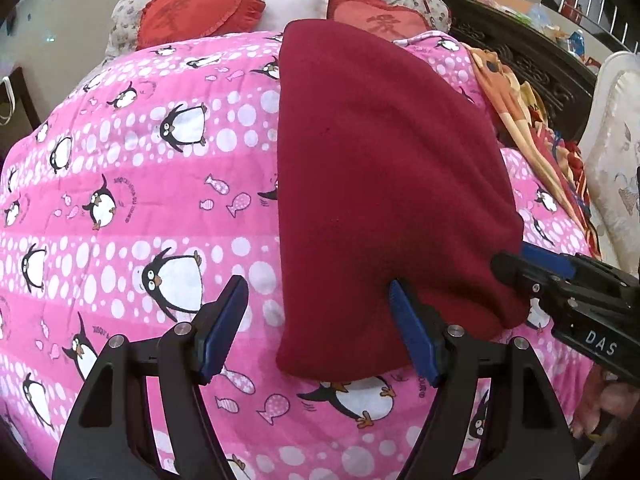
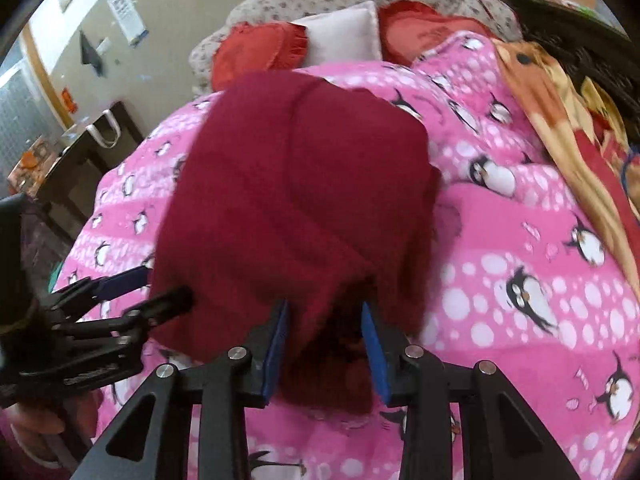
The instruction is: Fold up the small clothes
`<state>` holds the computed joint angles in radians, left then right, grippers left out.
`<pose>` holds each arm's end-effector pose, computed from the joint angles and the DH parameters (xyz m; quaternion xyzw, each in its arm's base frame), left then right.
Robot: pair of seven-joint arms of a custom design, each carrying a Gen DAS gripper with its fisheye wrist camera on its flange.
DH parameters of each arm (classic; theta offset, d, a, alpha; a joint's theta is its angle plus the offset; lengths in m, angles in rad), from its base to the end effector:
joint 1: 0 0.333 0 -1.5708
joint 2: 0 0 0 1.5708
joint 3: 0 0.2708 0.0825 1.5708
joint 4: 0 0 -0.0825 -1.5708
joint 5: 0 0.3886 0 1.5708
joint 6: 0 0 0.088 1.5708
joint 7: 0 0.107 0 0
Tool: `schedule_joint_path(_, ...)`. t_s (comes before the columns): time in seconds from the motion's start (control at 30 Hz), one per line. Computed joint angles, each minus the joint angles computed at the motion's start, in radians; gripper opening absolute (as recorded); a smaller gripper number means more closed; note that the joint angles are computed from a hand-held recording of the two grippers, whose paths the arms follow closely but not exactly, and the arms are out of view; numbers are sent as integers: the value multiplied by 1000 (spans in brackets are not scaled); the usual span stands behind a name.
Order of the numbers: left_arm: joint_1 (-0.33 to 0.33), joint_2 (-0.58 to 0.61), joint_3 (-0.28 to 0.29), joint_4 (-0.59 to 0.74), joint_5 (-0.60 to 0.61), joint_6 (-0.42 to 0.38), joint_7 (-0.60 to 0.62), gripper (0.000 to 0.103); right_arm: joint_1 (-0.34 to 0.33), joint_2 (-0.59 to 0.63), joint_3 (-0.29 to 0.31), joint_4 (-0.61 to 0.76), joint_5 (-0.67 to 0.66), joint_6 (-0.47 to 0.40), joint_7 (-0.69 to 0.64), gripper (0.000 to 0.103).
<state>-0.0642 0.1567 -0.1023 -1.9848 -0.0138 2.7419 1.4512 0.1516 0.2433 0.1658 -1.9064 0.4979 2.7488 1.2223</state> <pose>0.6201 -0.1016 0.4090 -0.6653 0.6853 -0.2442 0.1679 0.6212 0.1781 0.3908 -0.7428 0.5804 -0.0820 0.3236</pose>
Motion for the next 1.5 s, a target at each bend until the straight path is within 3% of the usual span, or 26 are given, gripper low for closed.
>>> schedule_joint_path(0.1,-3,-5,3,0,16,-1,-8,74,-17,-24,10,-7,55,-22,-29,37)
schedule_joint_path(0.17,2,-13,-2,-3,-4,5,3,74,-28,-41,13,-11,117,-30,-66,48)
schedule_joint_path(0.23,16,-28,-14,-16,-63,30,48,74,-33,-57,12,-22,189,-19,-111,52)
schedule_joint_path(0.3,33,-32,-27,-13,-150,43,112,74,-31,-58,7,-17,253,-2,-138,65)
schedule_joint_path(0.33,38,-30,-30,-8,-184,41,135,74,-29,-53,2,-10,271,2,-138,77)
schedule_joint_path(0.37,48,-23,-36,7,-239,34,170,74,-26,-41,-5,4,276,-1,-123,80)
schedule_joint_path(0.5,77,34,-44,92,-386,-10,243,74,-47,37,-10,98,310,-76,-87,80)
schedule_joint_path(0.73,120,165,-68,262,-501,-113,324,74,-113,201,27,290,361,-170,-59,83)
schedule_joint_path(0.83,129,224,-81,337,-526,-156,360,74,-134,272,49,368,361,-201,-70,83)
schedule_joint_path(0.93,132,278,-90,407,-536,-191,372,74,-155,333,74,432,373,-217,-88,90)
schedule_joint_path(1.07,133,365,-97,513,-545,-260,339,85,-159,376,94,483,356,-219,-122,97)
schedule_joint_path(1.1,135,373,-102,518,-553,-258,332,85,-157,377,97,483,349,-215,-128,96)
schedule_joint_path(1.13,136,374,-106,514,-561,-245,329,85,-160,372,106,474,354,-203,-144,84)
schedule_joint_path(1.17,135,368,-108,507,-558,-242,333,85,-175,362,126,458,383,-194,-175,64)
schedule_joint_path(1.27,142,324,-116,469,-558,-259,377,68,-177,302,134,399,419,-181,-218,39)
schedule_joint_path(1.3,142,301,-113,449,-554,-261,390,59,-174,277,133,376,428,-177,-232,37)
schedule_joint_path(1.37,160,240,-115,396,-585,-281,422,53,-181,219,139,330,483,-194,-272,35)
schedule_joint_path(1.5,193,56,-90,228,-687,-331,482,52,-174,96,126,242,580,-269,-315,35)
